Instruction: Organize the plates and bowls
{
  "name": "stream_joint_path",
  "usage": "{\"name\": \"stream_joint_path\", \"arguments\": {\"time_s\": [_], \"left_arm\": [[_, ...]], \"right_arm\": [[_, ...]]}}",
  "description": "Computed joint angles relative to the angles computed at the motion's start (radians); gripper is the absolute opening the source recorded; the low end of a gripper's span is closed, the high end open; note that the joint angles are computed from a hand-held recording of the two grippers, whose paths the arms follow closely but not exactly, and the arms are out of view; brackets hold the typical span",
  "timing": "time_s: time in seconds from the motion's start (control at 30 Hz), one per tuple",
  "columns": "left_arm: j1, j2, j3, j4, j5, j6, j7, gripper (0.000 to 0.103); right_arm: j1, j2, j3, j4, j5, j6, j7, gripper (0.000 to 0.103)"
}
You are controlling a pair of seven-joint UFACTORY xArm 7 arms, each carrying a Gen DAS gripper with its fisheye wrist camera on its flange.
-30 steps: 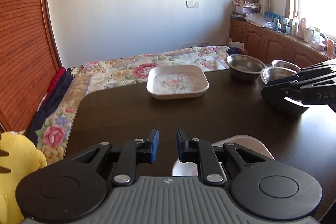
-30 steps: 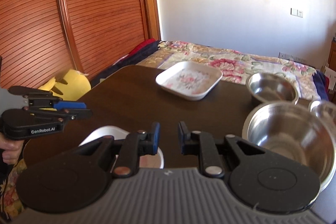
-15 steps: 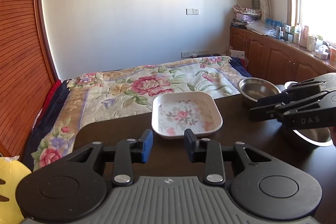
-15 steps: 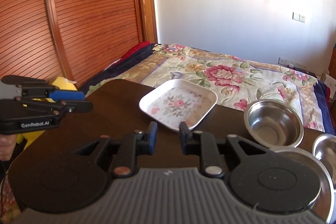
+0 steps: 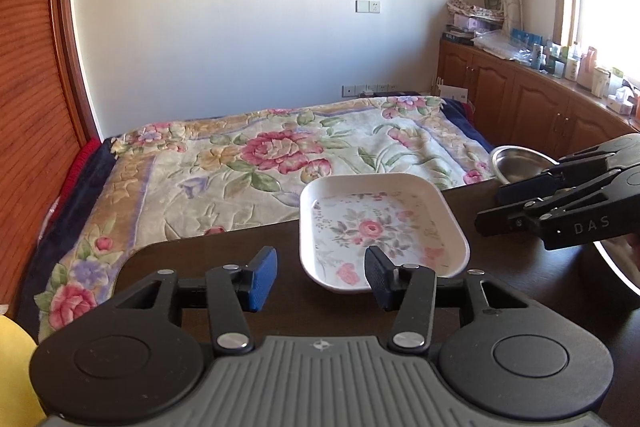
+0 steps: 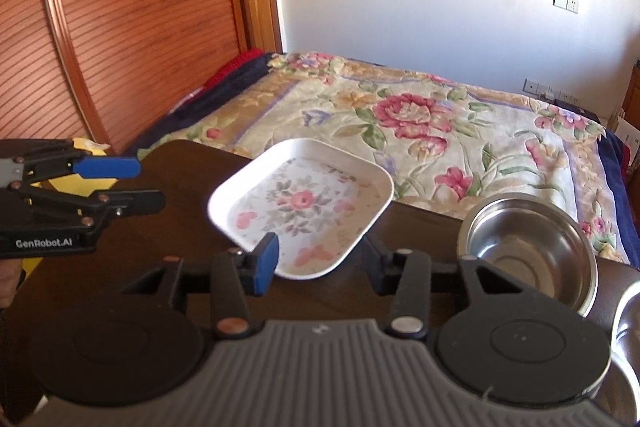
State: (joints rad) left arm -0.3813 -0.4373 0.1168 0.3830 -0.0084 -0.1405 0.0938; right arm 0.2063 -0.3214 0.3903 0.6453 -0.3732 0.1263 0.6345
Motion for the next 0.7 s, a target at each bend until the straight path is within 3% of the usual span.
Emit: {"name": "stream_joint_path", "arguments": {"time_s": [0.13, 0.27, 0.43, 0.5, 0.63, 0.7], "left_arm": [[-0.147, 0.070, 0.156, 0.046, -0.005, -0.016, 0.008, 0.052], [-0.222, 0.130, 0.235, 0.084, 0.000, -0.030, 0.012, 0.043], [-0.391, 0.183, 0.414, 0.130, 0.013, -0.024, 0.011, 0.032], [-0.420, 0.200, 0.442, 0.143, 0.006, -0.022, 0.016, 0.030], [-0.539, 0.222, 0.561, 0.169, -0.004, -0.022, 0.031, 0.026], [-0.566, 0.229, 0.584, 0.174, -0.013, -0.019, 0.037, 0.023]], "right_arm": [[-0.006, 0.060, -0.013, 0.038, -0.007, 0.010, -0.004, 0.047], [0.006, 0.120, -0.032, 0.082, -0.027, 0.027, 0.009, 0.047], [0.046, 0.179, -0.082, 0.132, -0.038, 0.053, 0.009, 0.042], [0.058, 0.195, -0.097, 0.148, -0.047, 0.068, 0.015, 0.040], [0.089, 0.219, -0.130, 0.165, -0.034, 0.093, -0.002, 0.037], [0.097, 0.227, -0.140, 0.171, -0.038, 0.104, -0.001, 0.037]]}}
